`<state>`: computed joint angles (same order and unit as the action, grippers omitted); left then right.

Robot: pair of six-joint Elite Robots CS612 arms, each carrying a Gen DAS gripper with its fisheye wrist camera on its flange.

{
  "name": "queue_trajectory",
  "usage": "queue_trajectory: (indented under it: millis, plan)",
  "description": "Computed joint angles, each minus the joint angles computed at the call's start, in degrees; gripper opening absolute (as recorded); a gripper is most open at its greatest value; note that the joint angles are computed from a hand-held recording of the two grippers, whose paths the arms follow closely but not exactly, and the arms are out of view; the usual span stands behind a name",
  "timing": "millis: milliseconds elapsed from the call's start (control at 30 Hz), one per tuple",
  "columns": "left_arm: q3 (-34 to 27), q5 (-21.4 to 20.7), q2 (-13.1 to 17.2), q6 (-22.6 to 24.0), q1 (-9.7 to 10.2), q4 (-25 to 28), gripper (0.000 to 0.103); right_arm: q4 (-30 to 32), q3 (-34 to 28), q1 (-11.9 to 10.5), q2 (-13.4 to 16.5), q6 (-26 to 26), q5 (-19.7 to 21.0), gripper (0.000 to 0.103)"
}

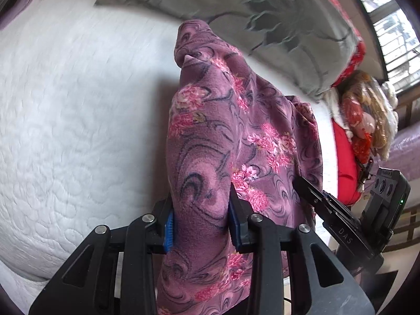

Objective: Fold small clothes

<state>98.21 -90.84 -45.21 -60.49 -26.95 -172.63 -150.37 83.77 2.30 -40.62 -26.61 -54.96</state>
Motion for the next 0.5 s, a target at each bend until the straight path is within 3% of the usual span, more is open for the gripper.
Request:
queue_trajectory:
  millis: [67, 133, 200, 300, 333, 500]
  plan:
    - [0.61, -1.16, 0.61, -1.47, 0.49, -0.41, 0.042, 1.71, -0.73, 0.68, 0.83, -0.39, -2.47, 0.021]
    - [1.63, -2.86, 0.92, -2.57, 1.05, -4.1, 0.044, 1.9, -1.14, 1.24, 1.71, 0.2, -6.0, 0.027]
    - [2.54, -3.38, 0.26, -1.83, 1.38, -5.28, 0.044, 2.21, -1.53, 0.47, 2.18, 2.7, -4.02, 0.035]
    - [3.91, 0.8, -1.36, 0.46, 0.93, -8.57, 0.041, 2.92, -2.25, -0.13, 2.15, 4.06, -3.39, 0.038]
    - [3.63, 2.55, -1.69, 1.86, 0.73, -9.56, 0.041, 0.42, -2.0, -0.15, 1.97, 5.19, -4.22, 0.039]
    - [-2.23, 6.65, -0.19, 8.71, 0.52, -3.27, 0.042, -4.92, -3.12, 0.33, 2.39, 4.19, -0.81, 0.035]
